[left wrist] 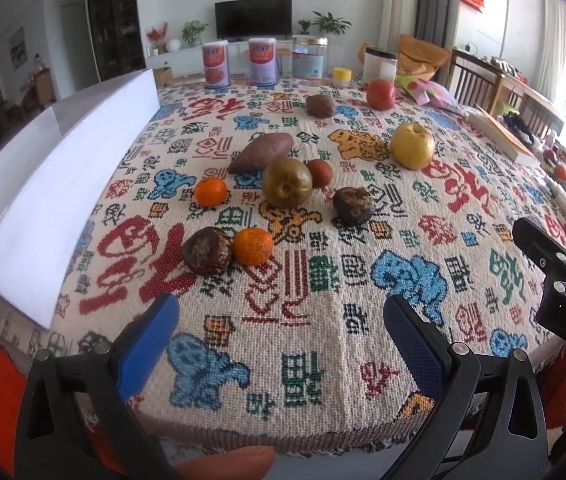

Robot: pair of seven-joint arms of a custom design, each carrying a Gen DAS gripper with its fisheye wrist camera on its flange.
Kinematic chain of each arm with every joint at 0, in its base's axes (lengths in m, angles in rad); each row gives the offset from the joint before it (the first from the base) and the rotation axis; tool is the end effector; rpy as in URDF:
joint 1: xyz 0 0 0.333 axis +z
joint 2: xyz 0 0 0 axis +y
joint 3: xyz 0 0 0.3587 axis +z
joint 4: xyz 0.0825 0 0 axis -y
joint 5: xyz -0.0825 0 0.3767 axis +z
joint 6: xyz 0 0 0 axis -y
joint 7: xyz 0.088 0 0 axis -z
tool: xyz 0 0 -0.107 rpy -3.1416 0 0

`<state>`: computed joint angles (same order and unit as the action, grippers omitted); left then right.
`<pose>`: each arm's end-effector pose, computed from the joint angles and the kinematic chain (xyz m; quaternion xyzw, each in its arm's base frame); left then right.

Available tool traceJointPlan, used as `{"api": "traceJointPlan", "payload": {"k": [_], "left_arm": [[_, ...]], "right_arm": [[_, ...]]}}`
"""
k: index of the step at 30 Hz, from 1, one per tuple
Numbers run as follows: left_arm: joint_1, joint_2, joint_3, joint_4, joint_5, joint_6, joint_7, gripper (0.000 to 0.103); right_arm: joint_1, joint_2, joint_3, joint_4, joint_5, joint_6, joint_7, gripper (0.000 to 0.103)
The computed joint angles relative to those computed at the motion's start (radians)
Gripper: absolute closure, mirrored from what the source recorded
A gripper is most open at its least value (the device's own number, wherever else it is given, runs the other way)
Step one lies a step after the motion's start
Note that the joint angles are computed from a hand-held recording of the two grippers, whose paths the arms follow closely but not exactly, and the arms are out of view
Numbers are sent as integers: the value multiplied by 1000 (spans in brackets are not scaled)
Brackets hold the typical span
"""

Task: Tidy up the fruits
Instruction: 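Move both grippers over the table toward the cluster of fruits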

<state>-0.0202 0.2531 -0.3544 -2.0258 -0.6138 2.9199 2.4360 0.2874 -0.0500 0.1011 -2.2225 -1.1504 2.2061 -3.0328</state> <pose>0.6095 -0.1837 0.4416 -0.4188 0.8357 -0.3201 0.1540 0.4970 0.1706 0.4627 -0.4292 0.7857 -0.4284 0.1223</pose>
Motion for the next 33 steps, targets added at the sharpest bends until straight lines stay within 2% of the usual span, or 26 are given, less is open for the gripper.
{"api": "traceJointPlan", "payload": {"k": [3, 5, 9, 11, 13, 17, 25, 33], "left_arm": [[-33, 18, 38, 0, 78, -27, -65, 1], [-55, 31, 58, -11, 141, -13, -105, 1], [-72, 44, 64, -42, 247, 44, -152, 1], [-71, 55, 66, -36, 288, 31, -181, 1], [-34, 65, 28, -25, 271, 19, -174, 0], [0, 79, 3, 5, 244, -40, -169, 0], [-13, 80, 17, 8, 257, -44, -177, 0], [-18, 82, 22, 14, 269, -54, -181, 0]], "right_arm": [[-10, 14, -13, -12, 5, 53, 0, 0], [-18, 27, -22, -23, 17, 92, -4, 0], [-30, 50, -39, -37, 30, 155, -8, 0], [-38, 56, -48, -45, 23, 188, 7, 0], [-46, 68, -56, -47, 33, 210, 6, 0], [-56, 86, -69, -52, 47, 254, 1, 0], [-63, 117, -90, -59, 74, 330, -8, 0], [-64, 114, -97, -72, 60, 357, 26, 0]]}}
